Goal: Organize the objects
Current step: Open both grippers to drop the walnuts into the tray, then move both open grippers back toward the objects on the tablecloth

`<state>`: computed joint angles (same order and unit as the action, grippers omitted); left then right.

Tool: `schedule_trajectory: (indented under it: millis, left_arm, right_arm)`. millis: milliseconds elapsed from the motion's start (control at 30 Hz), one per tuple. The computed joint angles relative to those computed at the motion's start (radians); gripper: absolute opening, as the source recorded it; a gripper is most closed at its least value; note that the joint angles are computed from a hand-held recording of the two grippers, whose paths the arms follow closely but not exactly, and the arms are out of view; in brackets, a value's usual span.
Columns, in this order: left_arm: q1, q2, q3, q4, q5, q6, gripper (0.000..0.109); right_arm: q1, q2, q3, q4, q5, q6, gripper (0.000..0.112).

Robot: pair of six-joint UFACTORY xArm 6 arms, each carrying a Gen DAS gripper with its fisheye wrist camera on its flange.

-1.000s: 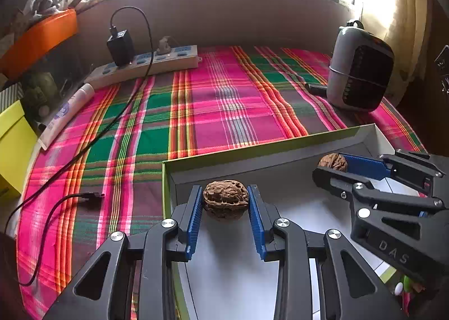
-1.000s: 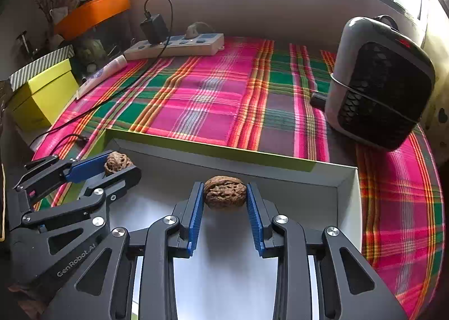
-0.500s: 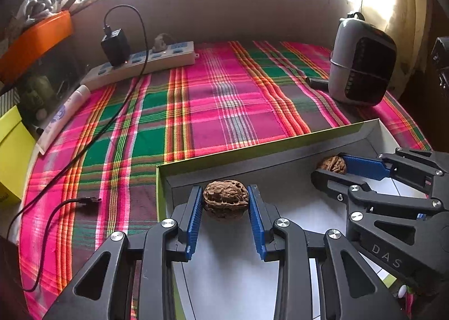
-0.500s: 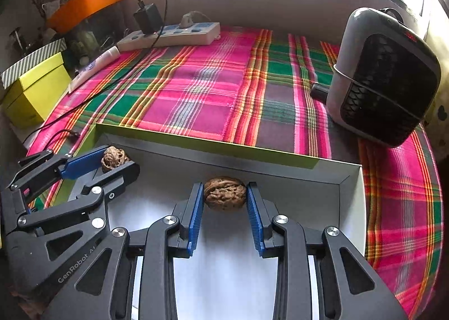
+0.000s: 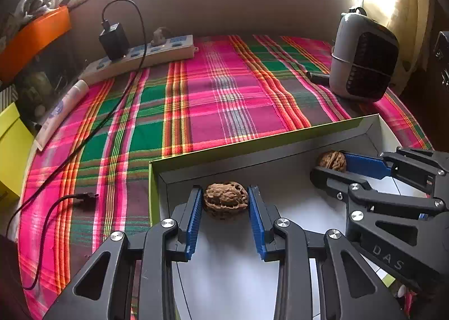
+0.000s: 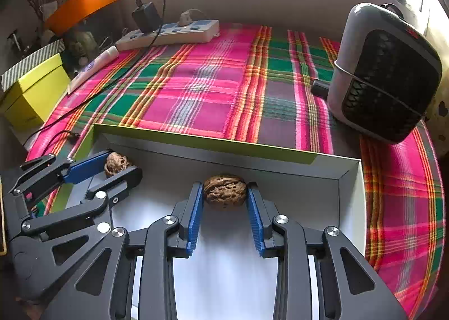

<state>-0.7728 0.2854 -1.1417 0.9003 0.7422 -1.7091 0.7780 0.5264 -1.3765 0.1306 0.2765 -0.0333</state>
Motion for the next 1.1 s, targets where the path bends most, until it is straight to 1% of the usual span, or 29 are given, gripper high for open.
schedule_trajectory:
  millis: [67, 133, 233, 300, 400, 567, 633, 700, 833, 900, 1000, 1100]
  left_arm:
    - [0.001, -0.004, 0.005, -0.002, -0.006, -0.002, 0.031]
    - [0.001, -0.009, 0.01, -0.003, -0.012, -0.002, 0.031]
    - [-0.004, -0.017, 0.014, -0.002, -0.008, -0.008, 0.034]
    - [-0.007, -0.023, 0.017, 0.0, -0.006, -0.014, 0.038]
    - [-0.013, -0.038, 0.029, 0.004, -0.006, -0.026, 0.04]
    - [-0.028, -0.075, 0.058, 0.031, -0.005, -0.071, 0.042]
    - [-0.039, -0.087, 0.064, 0.041, 0.008, -0.088, 0.042]
    - [-0.051, -0.099, 0.072, 0.047, 0.018, -0.105, 0.042]
    - [-0.073, -0.121, 0.088, 0.06, 0.035, -0.135, 0.042]
    - [-0.086, -0.133, 0.095, 0.065, 0.05, -0.15, 0.042]
    - [-0.112, -0.152, 0.106, 0.075, 0.08, -0.171, 0.042]
    - [-0.132, -0.17, 0.121, 0.079, 0.093, -0.192, 0.042]
  right_arm:
    - [-0.001, -0.001, 0.0, 0.005, 0.002, 0.0, 0.046]
    - [-0.004, -0.006, 0.008, -0.031, -0.008, 0.034, 0.049]
    - [-0.006, -0.013, 0.017, -0.032, -0.012, 0.044, 0.049]
    - [-0.007, -0.02, 0.026, -0.052, -0.019, 0.066, 0.049]
    - [-0.007, -0.037, 0.047, -0.039, -0.03, 0.064, 0.049]
    - [-0.005, -0.071, 0.091, -0.048, -0.061, 0.077, 0.049]
    - [-0.002, -0.085, 0.11, -0.043, -0.075, 0.077, 0.049]
    - [0.003, -0.105, 0.134, -0.004, -0.087, 0.046, 0.049]
    - [0.004, -0.143, 0.184, -0.054, -0.12, 0.099, 0.049]
    - [0.009, -0.166, 0.216, -0.033, -0.141, 0.089, 0.049]
    - [0.013, -0.195, 0.256, -0.035, -0.162, 0.098, 0.049]
    - [0.018, -0.219, 0.292, -0.03, -0.184, 0.103, 0.049]
